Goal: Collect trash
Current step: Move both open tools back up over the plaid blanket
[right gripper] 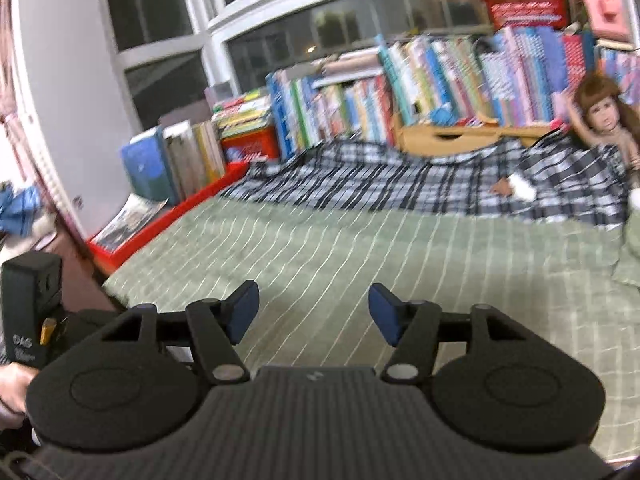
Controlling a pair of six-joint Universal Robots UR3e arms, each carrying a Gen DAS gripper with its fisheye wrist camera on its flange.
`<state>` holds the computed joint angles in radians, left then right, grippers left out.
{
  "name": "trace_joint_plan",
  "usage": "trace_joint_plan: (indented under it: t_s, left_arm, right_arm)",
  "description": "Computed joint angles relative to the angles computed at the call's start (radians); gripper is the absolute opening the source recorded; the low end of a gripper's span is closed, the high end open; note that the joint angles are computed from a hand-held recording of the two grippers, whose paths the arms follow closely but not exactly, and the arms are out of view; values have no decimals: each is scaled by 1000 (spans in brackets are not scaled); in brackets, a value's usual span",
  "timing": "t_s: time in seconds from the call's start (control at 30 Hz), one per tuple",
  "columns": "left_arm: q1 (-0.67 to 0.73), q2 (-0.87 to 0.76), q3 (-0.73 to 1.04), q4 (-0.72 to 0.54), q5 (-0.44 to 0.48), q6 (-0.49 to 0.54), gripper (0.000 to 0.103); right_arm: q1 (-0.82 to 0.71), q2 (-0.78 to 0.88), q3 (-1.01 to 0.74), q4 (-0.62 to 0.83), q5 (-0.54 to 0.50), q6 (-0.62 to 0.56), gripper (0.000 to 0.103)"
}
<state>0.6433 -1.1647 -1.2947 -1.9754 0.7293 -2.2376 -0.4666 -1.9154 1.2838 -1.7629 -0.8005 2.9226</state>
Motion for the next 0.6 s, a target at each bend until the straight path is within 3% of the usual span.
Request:
trace_joint_plan:
  t_s: [0.4,0.6]
  left_arm:
    - [-148,-236,351,183,2,-253,75]
    - [-261,-393,542,295,73,-379,78]
  right_arm:
    - [-114,79,-173,55,-5,63,75]
    - [-164,94,-150,16,-2,84,79]
